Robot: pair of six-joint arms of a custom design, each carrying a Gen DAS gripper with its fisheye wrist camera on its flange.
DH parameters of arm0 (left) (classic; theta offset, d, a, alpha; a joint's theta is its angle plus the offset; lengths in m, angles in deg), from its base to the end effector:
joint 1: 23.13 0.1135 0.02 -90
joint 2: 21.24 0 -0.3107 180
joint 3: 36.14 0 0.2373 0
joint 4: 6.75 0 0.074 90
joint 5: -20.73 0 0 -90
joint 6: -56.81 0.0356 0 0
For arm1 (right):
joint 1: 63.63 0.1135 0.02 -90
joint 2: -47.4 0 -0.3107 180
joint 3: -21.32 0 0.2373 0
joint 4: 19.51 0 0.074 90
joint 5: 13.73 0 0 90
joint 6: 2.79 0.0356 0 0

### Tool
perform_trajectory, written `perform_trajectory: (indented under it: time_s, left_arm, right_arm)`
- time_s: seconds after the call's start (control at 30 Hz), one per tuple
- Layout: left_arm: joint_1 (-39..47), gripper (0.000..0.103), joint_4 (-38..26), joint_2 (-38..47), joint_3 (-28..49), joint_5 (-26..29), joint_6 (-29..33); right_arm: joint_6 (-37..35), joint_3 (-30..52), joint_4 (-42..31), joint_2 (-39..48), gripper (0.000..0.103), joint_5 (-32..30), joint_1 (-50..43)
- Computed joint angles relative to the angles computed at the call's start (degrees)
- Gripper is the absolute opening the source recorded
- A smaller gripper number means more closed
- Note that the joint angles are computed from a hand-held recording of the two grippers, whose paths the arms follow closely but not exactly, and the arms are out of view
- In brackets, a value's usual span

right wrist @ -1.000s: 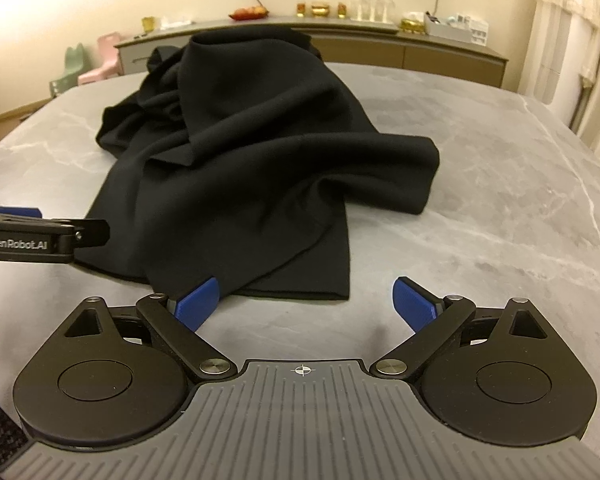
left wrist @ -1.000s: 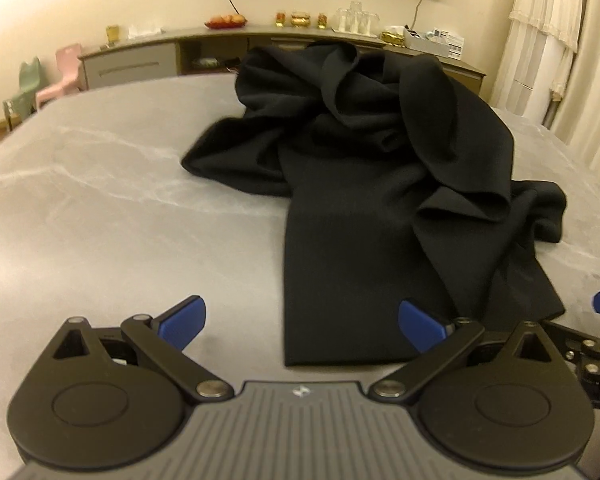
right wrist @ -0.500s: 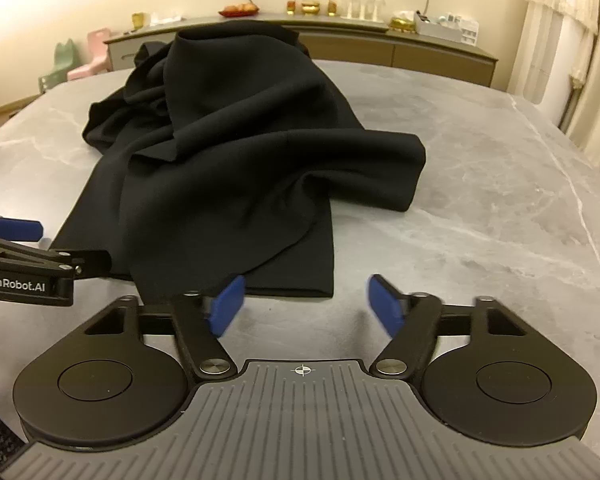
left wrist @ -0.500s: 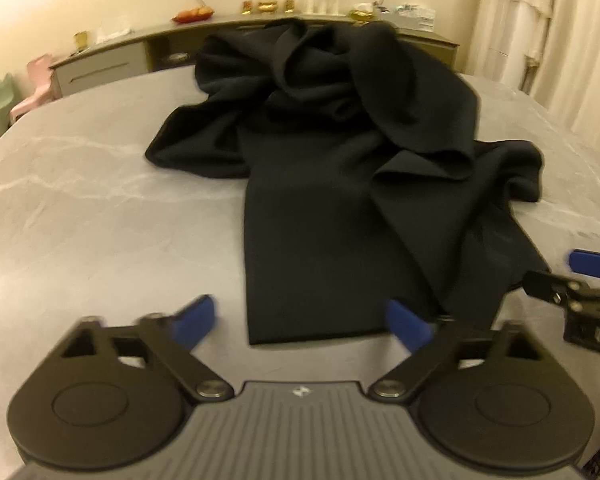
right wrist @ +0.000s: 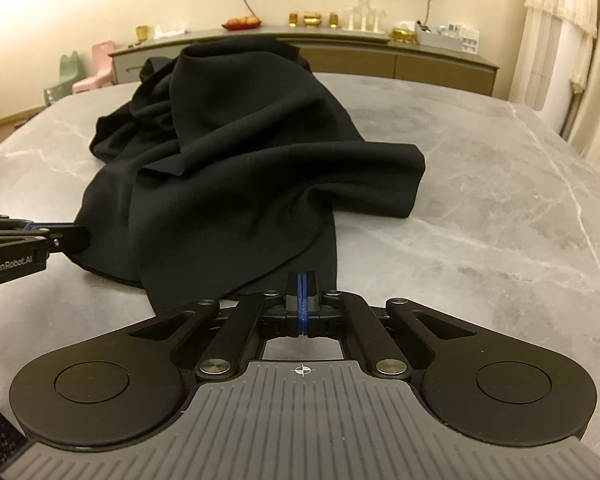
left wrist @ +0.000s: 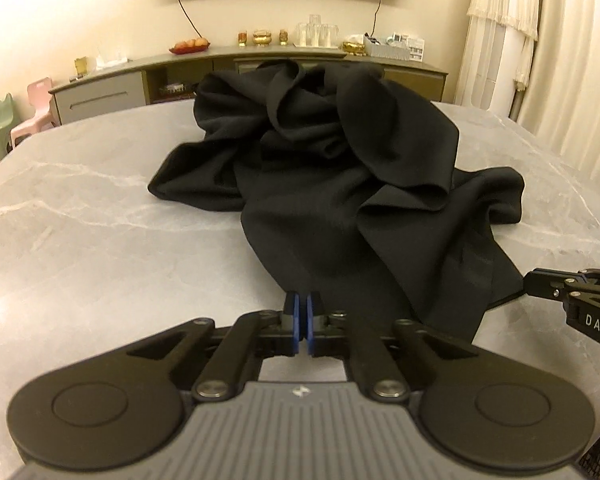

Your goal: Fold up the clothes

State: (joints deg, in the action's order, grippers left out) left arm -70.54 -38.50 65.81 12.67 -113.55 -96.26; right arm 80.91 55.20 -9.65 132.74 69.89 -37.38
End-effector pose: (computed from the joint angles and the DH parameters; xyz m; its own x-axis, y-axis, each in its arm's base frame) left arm 0.1702 -0.1484 0.1834 -0.6138 -0.2755 -0.7399 -0.4014 0.9158 -0.0080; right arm 0.1995 0.1028 0.1649 -0.5354 -0.3856 -0.7514 -0.5763 0.8172 -0.0087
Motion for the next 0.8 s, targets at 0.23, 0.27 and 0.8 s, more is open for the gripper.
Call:
perform_trajectory:
  time_s: [0.23,0.27,0.8]
  left_arm:
    - [-2.7,0.003,-2.7,0.2,0.7,-3.6,-2.4]
    - [-3.0,0.003,-3.3,0.1,0.7,-4.1,-3.0]
    - [-8.6,0.056,-15.2,-1.0,1.8,-8.0,-15.6]
  right_arm:
    - [-0.1,-1.0,0.7,-1.5,0.0,-0.5,-0.5]
    - [0.0,-1.1,0.7,-1.8,0.0,-0.6,-0.6]
    - [1.2,-2.0,1.6,-2.6,0.014,1.6,-0.9]
